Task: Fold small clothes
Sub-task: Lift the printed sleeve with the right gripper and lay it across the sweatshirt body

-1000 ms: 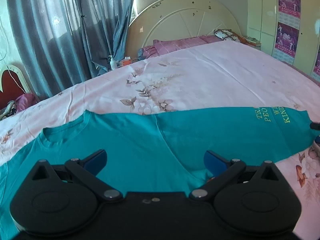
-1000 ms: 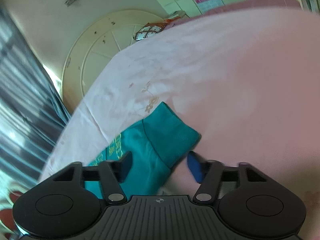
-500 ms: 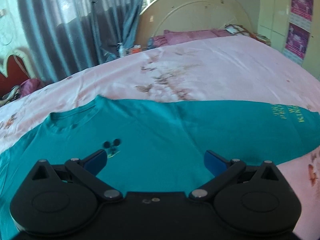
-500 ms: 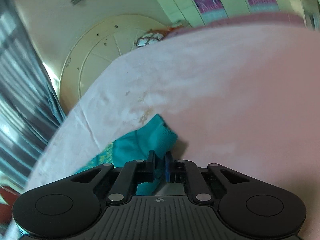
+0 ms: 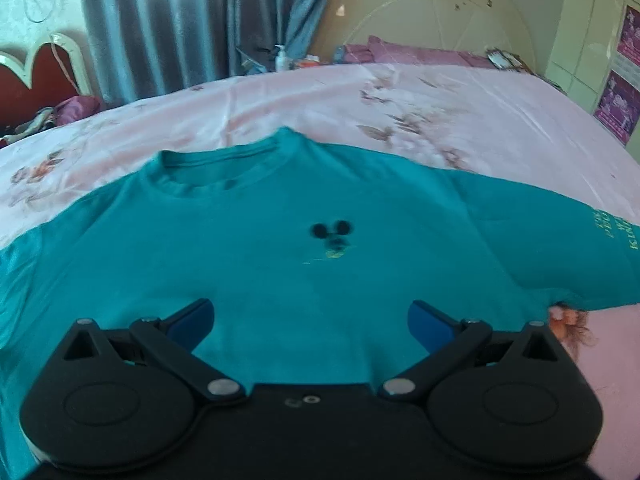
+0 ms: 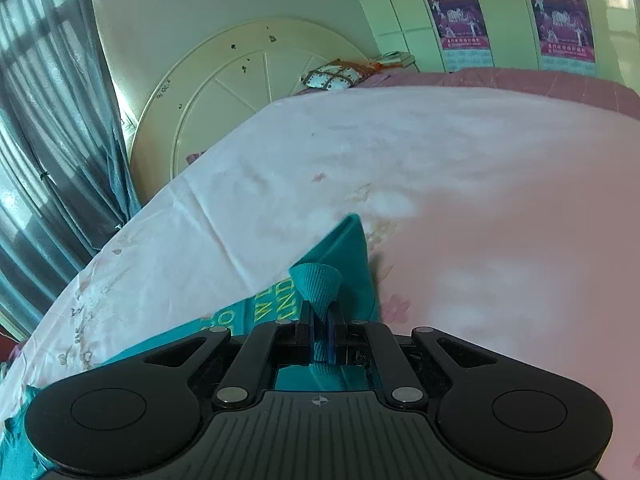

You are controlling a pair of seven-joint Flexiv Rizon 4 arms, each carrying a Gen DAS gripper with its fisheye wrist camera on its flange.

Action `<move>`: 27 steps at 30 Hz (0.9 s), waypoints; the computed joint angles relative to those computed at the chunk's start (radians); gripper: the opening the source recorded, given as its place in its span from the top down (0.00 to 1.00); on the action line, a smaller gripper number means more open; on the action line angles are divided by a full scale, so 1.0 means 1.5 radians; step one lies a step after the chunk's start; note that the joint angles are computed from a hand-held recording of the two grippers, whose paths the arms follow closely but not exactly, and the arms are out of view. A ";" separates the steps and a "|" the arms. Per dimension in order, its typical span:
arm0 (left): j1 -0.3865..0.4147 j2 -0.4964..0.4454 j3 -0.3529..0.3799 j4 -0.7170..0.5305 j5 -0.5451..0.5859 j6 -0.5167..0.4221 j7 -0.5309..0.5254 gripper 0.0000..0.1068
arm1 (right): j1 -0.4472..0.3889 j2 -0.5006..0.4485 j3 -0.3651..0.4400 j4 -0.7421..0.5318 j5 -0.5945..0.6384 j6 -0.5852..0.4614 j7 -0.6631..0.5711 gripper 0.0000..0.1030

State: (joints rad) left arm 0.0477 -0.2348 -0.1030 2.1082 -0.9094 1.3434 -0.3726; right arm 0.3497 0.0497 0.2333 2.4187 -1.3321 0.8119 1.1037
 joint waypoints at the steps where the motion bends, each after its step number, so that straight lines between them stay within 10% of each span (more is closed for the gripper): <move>1: 0.005 -0.001 -0.006 0.002 -0.022 0.013 0.016 0.04 | 0.001 -0.006 -0.001 -0.008 -0.006 0.003 -0.009 0.95; 16: 0.096 -0.032 0.027 -0.043 -0.111 -0.084 0.086 0.08 | 0.129 -0.324 -0.080 -0.439 -0.128 0.179 -0.235 0.95; 27: 0.158 -0.045 0.064 -0.073 -0.150 -0.181 0.117 0.11 | 0.249 -0.590 -0.091 -0.767 0.105 0.228 -0.586 0.95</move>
State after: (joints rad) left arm 0.2850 -0.3030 -0.0073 1.9993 -1.1347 1.0714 -0.1967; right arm 0.7226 -0.8360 0.0973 1.2686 -1.1750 1.1539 0.2244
